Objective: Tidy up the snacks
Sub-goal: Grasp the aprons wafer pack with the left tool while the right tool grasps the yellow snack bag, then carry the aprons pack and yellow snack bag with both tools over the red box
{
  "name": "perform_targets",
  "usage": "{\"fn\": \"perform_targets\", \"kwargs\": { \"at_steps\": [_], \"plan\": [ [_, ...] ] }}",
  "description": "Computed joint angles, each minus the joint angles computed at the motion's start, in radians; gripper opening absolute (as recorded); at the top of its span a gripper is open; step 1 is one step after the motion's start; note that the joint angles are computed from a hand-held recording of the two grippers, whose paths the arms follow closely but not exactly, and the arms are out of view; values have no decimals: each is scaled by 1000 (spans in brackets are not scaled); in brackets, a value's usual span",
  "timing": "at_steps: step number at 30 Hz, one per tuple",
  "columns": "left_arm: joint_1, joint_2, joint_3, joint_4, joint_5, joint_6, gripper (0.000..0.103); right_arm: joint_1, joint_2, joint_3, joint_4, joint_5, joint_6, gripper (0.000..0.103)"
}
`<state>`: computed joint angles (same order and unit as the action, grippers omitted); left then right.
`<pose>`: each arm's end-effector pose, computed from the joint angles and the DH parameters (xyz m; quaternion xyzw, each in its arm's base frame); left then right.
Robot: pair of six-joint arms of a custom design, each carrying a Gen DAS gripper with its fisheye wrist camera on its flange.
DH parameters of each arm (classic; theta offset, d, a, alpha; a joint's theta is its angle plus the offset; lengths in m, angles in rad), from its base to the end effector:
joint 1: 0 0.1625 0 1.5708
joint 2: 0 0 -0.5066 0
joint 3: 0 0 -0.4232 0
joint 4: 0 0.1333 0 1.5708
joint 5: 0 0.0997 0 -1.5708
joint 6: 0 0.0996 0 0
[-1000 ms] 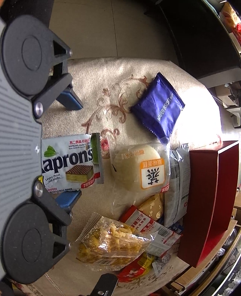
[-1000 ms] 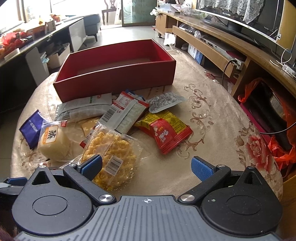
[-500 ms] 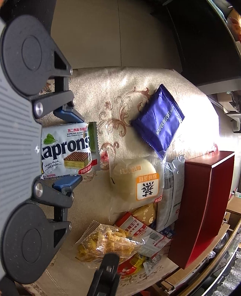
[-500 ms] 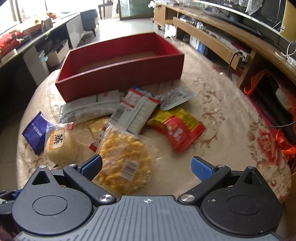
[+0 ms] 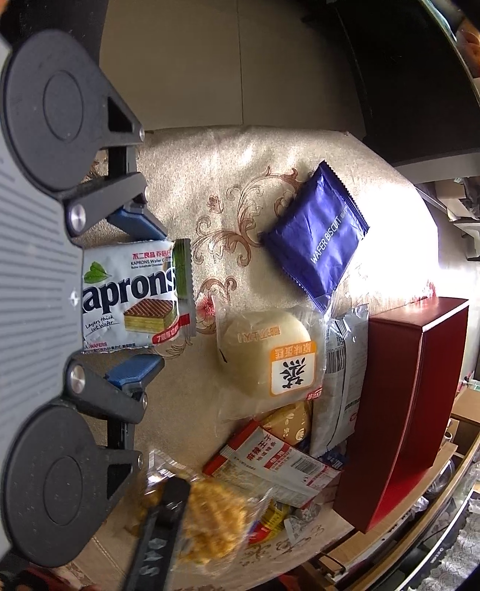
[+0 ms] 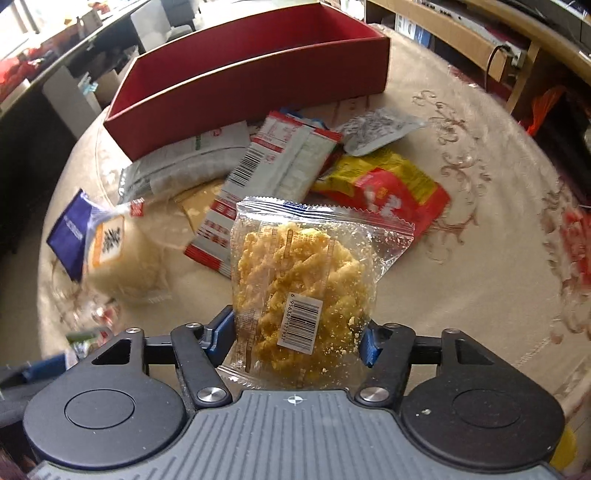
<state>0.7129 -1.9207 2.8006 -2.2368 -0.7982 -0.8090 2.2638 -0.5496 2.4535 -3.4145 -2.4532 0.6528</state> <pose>-0.0022 -0.2700 0.2214 0.0627 0.9198 -0.2108 0.3251 0.2921 -0.2635 -0.0420 0.0310 -0.9034 0.2447 0.3508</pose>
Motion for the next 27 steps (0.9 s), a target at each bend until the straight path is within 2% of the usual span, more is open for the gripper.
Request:
{"fn": "perform_targets", "kwargs": {
  "at_steps": [2,3,4,6,12,15,21,27],
  "plan": [
    [-2,12,3,-11,-1,3,71,6,-2,17,-20,2,-11,68],
    [-4,24,6,-24,-1,12,78,10,-4,25,-30,5,-15,68],
    [-10,38,11,-32,1,13,80,12,-6,31,-34,7,-17,68],
    [-35,57,14,-7,17,-24,77,15,-8,42,-47,7,-26,68],
    [-63,41,1,77,36,-97,54,12,-15,58,-135,36,-97,63],
    [-65,36,-1,92,31,-104,54,24,-17,57,-128,26,-119,62],
    [-92,19,4,116,1,-122,53,20,-23,69,-98,43,-114,61],
    [-118,33,12,122,7,-128,54,3,-20,75,-97,62,-120,66]
  ]
}}
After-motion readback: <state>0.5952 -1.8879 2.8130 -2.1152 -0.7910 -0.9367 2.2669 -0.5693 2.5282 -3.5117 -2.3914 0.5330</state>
